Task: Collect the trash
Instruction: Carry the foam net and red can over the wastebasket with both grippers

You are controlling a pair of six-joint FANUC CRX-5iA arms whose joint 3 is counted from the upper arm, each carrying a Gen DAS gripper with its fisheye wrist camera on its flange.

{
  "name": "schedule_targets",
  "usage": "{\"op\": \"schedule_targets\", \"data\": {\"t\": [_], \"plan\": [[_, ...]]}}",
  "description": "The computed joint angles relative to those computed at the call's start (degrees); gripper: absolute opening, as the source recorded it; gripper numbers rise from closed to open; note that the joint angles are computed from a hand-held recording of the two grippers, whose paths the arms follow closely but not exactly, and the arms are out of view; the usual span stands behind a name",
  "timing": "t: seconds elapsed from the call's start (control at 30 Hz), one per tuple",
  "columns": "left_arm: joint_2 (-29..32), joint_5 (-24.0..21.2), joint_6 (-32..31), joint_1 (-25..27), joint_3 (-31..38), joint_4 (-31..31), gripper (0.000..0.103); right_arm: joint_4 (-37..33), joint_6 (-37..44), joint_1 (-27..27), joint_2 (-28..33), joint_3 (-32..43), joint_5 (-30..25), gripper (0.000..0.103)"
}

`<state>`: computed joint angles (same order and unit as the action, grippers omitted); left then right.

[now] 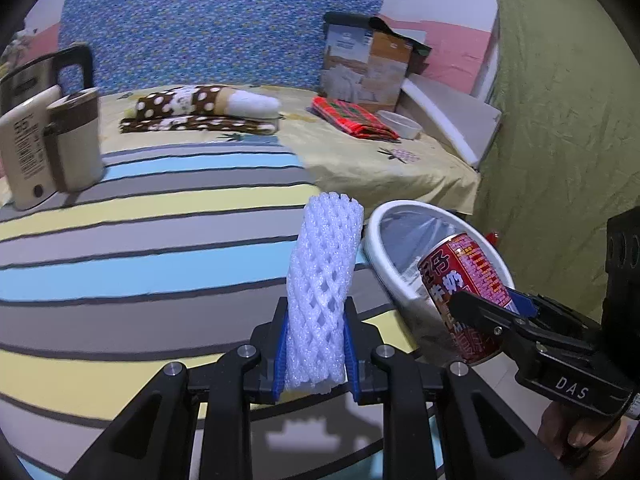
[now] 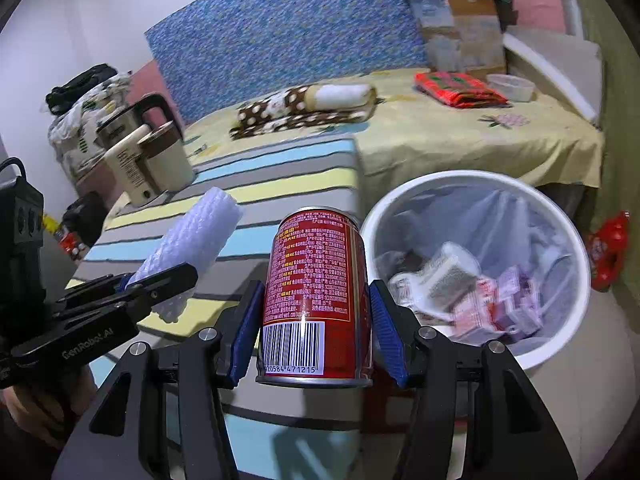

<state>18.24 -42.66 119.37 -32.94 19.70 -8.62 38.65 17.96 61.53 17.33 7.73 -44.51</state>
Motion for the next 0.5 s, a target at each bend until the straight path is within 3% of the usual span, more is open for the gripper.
{"op": "schedule_targets", "data": {"t": [0.5], "plan": [[11.0, -1.0, -6.3, -1.9, 13.0, 5.7, 0.024, 4.2, -8.4, -3.1, -2.8, -5.2, -0.6, 0.055]]}}
